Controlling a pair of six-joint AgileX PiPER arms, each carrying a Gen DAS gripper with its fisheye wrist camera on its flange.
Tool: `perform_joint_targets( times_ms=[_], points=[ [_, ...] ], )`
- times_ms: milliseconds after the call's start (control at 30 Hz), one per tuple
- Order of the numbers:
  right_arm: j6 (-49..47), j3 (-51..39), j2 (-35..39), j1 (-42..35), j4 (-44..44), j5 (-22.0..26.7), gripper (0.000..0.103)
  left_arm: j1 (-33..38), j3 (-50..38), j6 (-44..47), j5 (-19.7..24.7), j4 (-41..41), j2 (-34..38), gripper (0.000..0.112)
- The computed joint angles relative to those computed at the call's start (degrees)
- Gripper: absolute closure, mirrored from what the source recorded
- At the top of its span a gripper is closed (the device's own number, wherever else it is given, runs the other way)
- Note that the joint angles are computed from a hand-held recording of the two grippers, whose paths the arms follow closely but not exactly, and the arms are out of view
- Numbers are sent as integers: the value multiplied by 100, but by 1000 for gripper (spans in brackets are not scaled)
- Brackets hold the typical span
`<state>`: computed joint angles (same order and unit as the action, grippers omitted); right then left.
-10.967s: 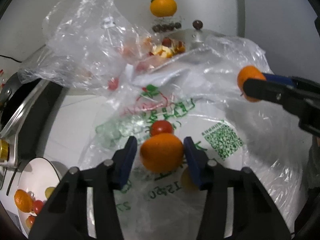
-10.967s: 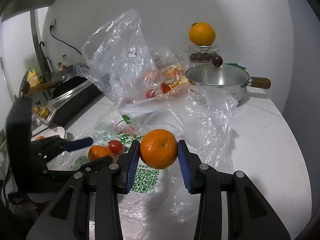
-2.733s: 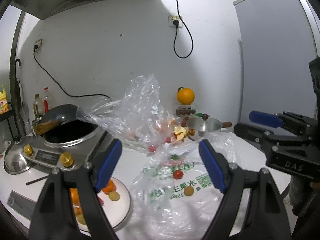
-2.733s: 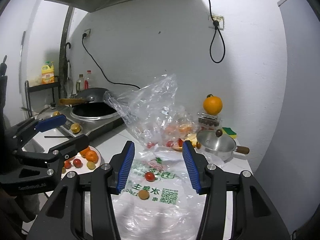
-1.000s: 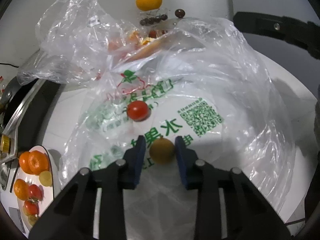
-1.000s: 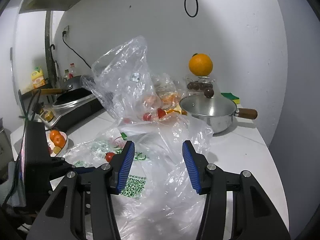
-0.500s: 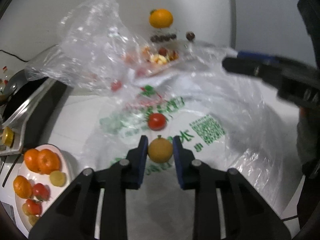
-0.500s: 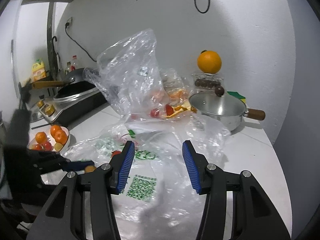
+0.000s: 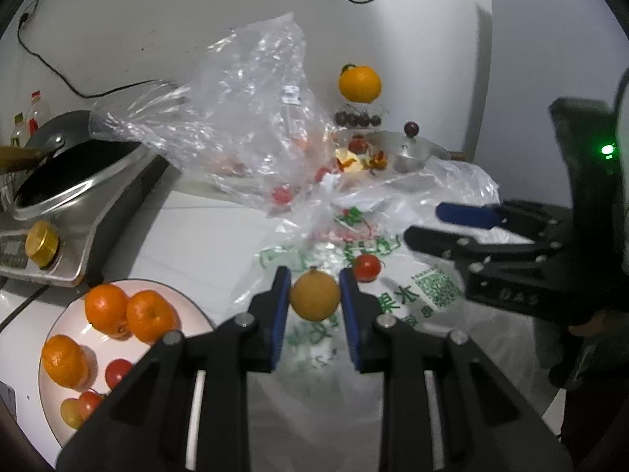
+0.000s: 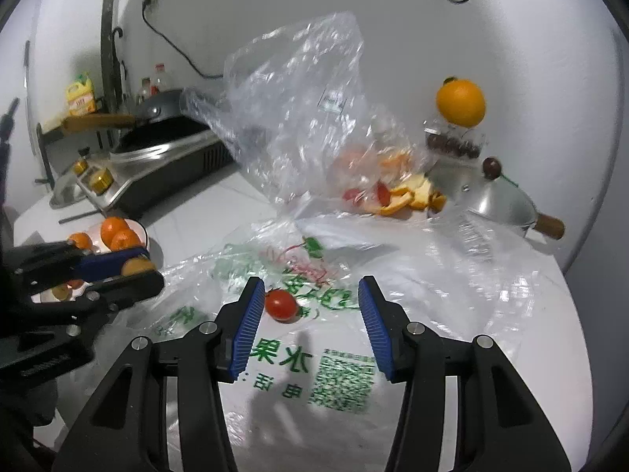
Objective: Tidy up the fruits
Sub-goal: 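Grasp a cherry tomato with the right gripper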
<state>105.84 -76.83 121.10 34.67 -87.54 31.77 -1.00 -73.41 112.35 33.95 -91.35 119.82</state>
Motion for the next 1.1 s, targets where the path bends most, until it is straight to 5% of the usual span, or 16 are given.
perform_joint_targets(
  times_ms=[600, 767, 1100],
  points=[
    [-3423, -2205, 1317, -297, 3384, 216, 51, 608, -271, 43, 655, -106, 223, 86],
    [-4364, -2686, 1574, -358, 4202, 375, 65, 629, -240, 64, 695, -97, 202, 86],
    [-3957, -2744, 1644, -116, 3537, 712, 72, 721, 1, 258, 777, -277, 1, 86]
  ],
)
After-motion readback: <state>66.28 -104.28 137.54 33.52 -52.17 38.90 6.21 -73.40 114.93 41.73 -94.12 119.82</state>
